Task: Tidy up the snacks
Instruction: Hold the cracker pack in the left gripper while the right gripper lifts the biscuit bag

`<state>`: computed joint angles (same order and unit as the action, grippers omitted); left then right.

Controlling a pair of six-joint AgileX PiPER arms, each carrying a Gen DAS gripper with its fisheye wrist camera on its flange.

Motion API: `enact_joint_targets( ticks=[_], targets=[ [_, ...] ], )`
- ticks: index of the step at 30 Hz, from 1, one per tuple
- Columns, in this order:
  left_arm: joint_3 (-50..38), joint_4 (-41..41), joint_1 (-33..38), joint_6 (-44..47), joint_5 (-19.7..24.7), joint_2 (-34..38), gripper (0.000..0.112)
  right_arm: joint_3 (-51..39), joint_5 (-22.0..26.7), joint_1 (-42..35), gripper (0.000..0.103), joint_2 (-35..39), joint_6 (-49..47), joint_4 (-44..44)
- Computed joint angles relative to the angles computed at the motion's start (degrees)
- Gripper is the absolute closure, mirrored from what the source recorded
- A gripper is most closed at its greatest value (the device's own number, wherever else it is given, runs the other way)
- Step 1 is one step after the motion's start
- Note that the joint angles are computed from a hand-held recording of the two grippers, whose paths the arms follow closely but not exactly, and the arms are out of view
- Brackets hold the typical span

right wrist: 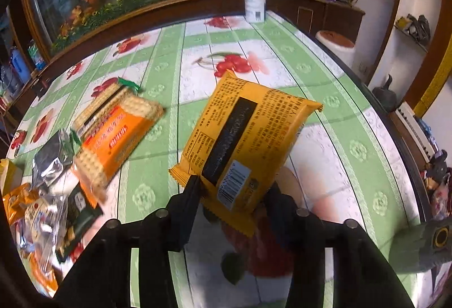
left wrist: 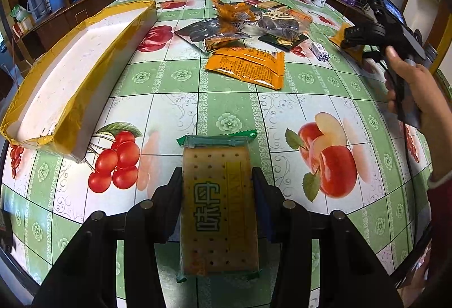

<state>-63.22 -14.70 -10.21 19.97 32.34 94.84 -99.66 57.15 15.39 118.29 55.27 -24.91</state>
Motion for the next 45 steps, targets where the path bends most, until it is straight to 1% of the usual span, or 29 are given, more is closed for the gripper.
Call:
enact_joint_targets(
  ticks=[1,2,3,5,7,8,11,13,15,16,19,22,23,25,27,29,30,31,32,33,35,37,38,39,40,42,43,44,45],
  targets=[
    [-0.11,-0.17,-0.01,0.04,0.04,0.08,0.068,0.58,0.91,0.03,0.024,-0.82,2.26,-0.61],
    [-0.21,-0.38,0.02,0.16,0.09,0.17,0.068,1.02,1.32,0.09,0.015,-1.58,4.89,-1.80],
    [-0.24,-0.40,-0.01,0.05,0.08,0.19,0.068,0.61,1.89,-0.02,0.015,-1.71,6.13,-2.30],
    [-0.37,-0.42,-0.02,0.01,0.26,0.24,0.068,-3.72,4.61,-1.01,0.015,0.41,5.53,-1.02],
    [-0.64,-1.48,0.39,0.91,0.74,0.40,0.068,-9.62,9.05,-1.63,0.015,4.34,4.92,-1.01],
    [-0.78,-1.91,0.55,1.31,0.91,0.50,0.068,-10.77,8.99,-2.40,0.013,5.28,5.45,-0.21],
    [-0.93,-1.70,0.44,1.29,0.83,0.66,0.068,-13.63,7.99,-4.24,0.013,7.44,6.78,2.28],
    [-1.17,-1.33,0.29,1.02,1.00,0.80,0.068,-15.40,7.63,-4.90,0.012,8.88,6.84,2.08],
    [-1.10,-2.42,0.67,2.25,1.15,0.78,0.068,-15.03,7.27,-5.72,0.012,8.61,8.21,2.76],
    [-1.06,-3.07,0.88,2.84,1.20,0.77,0.068,-14.00,6.79,-6.28,0.012,7.64,8.48,4.03],
    [-1.44,-3.25,0.95,2.85,1.69,0.94,0.068,-7.06,1.28,-7.51,0.012,2.93,10.77,6.92],
    [-1.85,-5.78,1.94,4.91,2.63,1.20,0.068,-2.54,-2.26,-9.46,0.012,-0.70,7.61,11.56],
    [-2.06,-6.30,2.18,5.24,3.01,1.30,0.068,-2.31,-1.93,-9.86,0.012,-1.26,5.65,12.45],
    [-2.25,-6.89,2.38,5.55,3.22,1.43,0.068,0.26,-3.80,-10.02,0.012,-3.69,5.45,10.52],
    [-2.32,-6.48,2.12,5.25,3.04,1.51,0.068,-1.27,-2.07,-9.76,0.012,-3.18,6.92,5.96],
    [-2.34,-6.14,1.88,4.98,2.87,1.55,0.068,-6.22,0.04,-10.57,0.012,0.16,3.99,5.14],
    [-2.42,-6.27,1.95,4.98,3.01,1.60,0.068,-11.31,3.08,-11.25,0.012,3.65,-0.10,6.84],
    [-2.44,-6.47,1.98,5.06,3.09,1.61,0.068,-17.04,6.27,-12.40,0.012,7.86,-5.41,10.64],
    [-2.52,-6.80,2.08,5.17,3.32,1.67,0.068,-20.49,7.18,-13.69,0.012,10.68,-9.77,15.15],
    [-2.53,-7.23,2.26,5.39,3.52,1.67,0.068,-21.64,6.04,-13.89,0.007,11.29,-12.78,17.37],
    [-2.43,-7.78,2.46,5.57,3.63,1.64,0.068,-19.37,0.95,-13.32,0.009,10.00,-23.80,23.71],
    [-2.59,-8.06,2.71,5.67,3.87,1.74,0.068,-17.63,-0.83,-9.85,0.009,9.00,-35.26,27.80],
    [-2.64,-7.94,2.63,5.38,3.87,1.77,0.068,-16.70,-0.78,-8.27,0.012,8.44,-40.20,27.99],
    [-2.63,-7.91,2.65,5.33,3.91,1.73,0.068,-15.61,-0.49,-6.84,0.014,7.91,-42.86,26.00],
    [-2.63,-8.17,2.80,5.63,4.04,1.73,0.068,-14.66,-0.02,-5.43,0.014,7.33,-43.34,24.07],
    [-2.71,-9.37,3.40,6.80,4.57,1.78,0.068,-9.62,-3.48,-4.60,0.014,4.21,-44.11,24.02],
    [-2.89,-9.80,3.77,7.29,5.04,1.85,0.068,-7.82,-5.09,-4.54,0.013,2.73,-41.25,21.77],
    [-3.02,-10.20,4.07,7.56,5.40,1.89,0.068,-5.59,-7.69,-5.02,0.013,0.82,-37.99,19.85],
    [-3.08,-10.67,4.35,7.86,5.70,1.92,0.068,-2.23,-12.59,-6.06,0.013,-1.66,-36.78,20.23]
  ],
)
